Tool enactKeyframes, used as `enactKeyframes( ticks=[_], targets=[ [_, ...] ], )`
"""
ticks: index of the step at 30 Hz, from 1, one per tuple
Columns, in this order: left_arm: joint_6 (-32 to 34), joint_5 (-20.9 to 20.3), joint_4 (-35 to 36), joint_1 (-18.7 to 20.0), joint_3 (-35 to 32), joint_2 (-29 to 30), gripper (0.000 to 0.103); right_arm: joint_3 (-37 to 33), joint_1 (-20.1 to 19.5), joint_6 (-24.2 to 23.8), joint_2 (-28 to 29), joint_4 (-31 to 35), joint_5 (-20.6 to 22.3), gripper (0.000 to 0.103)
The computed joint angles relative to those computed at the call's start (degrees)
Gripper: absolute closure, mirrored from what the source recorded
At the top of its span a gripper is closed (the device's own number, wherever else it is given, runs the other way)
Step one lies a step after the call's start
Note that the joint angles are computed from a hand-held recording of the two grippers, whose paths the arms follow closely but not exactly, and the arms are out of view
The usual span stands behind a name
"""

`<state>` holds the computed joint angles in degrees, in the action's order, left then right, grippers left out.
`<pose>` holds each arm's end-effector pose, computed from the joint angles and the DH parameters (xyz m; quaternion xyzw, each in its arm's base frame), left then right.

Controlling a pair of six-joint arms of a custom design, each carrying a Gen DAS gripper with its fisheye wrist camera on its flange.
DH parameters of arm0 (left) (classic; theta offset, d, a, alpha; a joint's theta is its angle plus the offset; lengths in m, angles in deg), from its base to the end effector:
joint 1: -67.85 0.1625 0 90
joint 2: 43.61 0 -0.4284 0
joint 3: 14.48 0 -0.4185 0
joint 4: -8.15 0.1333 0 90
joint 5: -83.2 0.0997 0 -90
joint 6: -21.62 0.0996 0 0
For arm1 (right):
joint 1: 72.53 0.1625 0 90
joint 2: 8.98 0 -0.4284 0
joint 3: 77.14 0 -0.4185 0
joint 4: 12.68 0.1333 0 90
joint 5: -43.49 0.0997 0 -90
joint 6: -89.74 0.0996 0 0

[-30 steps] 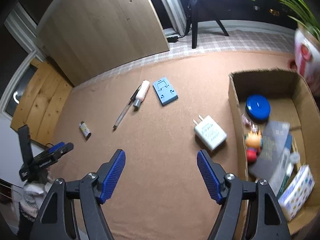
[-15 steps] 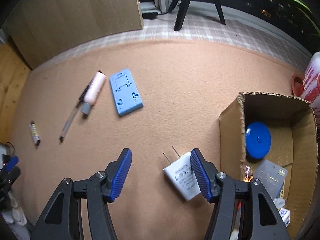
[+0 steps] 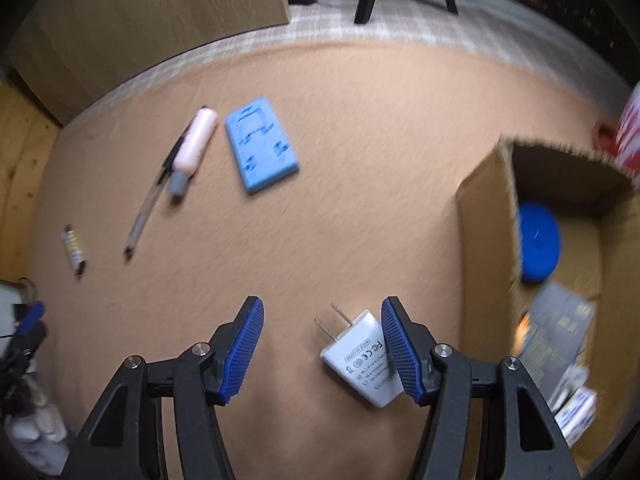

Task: Organize objects
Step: 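Reach the right tool to the white charger plug and grasp it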

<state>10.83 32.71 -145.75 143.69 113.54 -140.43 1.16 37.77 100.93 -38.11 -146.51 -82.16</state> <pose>0.0849 -0.4675 0.3603 -0.0686 0.9055 -0.3287 0.2594 0.3272 -0.6675 -0.0355 0.0897 -0.9468 0.0403 0.3063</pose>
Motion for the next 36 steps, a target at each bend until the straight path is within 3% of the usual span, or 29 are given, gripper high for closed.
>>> enactKeyframes(
  ticks=[5, 8, 12, 15, 17, 22, 24, 26, 28, 36],
  targets=[
    [0.01, -0.30, -0.03, 0.42, -0.05, 0.24, 0.014, 2.87, 0.73, -0.07, -0.95, -1.15, -2.63, 0.046],
    [0.11, -0.37, 0.01, 0.33, -0.04, 0.55, 0.014, 4.19, 0.55, 1.49, -1.54, -0.15, -1.46, 0.046],
    [0.09, -0.67, -0.02, -0.10, 0.10, 0.92, 0.014, 6.84, 0.17, 3.39, -2.73, -0.89, 4.23, 0.046],
    [0.00, -0.92, 0.17, -0.33, 0.24, 1.00, 0.014, 9.14, 0.07, 2.40, -3.42, -3.68, 10.01, 0.046],
    [0.01, -1.17, 0.27, -0.46, 0.44, 1.05, 0.014, 10.07, 0.36, 2.09, -3.55, -5.09, 11.66, 0.046],
    [0.60, -2.86, 0.43, -1.37, 0.98, 1.51, 0.015, 15.60, -0.79, 3.04, -6.14, -16.57, 14.65, 0.046],
    [1.39, -3.69, -0.05, -2.46, 1.36, 2.28, 0.015, 17.85, -1.07, 5.60, -7.36, -21.16, 16.15, 0.050],
    [2.32, -4.56, -0.59, -3.55, 1.38, 3.61, 0.015, 18.90, -1.62, 6.59, -7.90, -22.29, 16.97, 0.063],
    [2.89, -5.42, -0.46, -4.67, 0.89, 5.53, 0.015, 19.49, -2.15, 7.32, -8.16, -22.61, 17.79, 0.068],
    [6.56, -13.44, -0.10, -7.16, -3.51, 15.28, 0.024, 20.52, -4.29, 6.78, -8.80, -23.88, 20.78, 0.070]
  ],
)
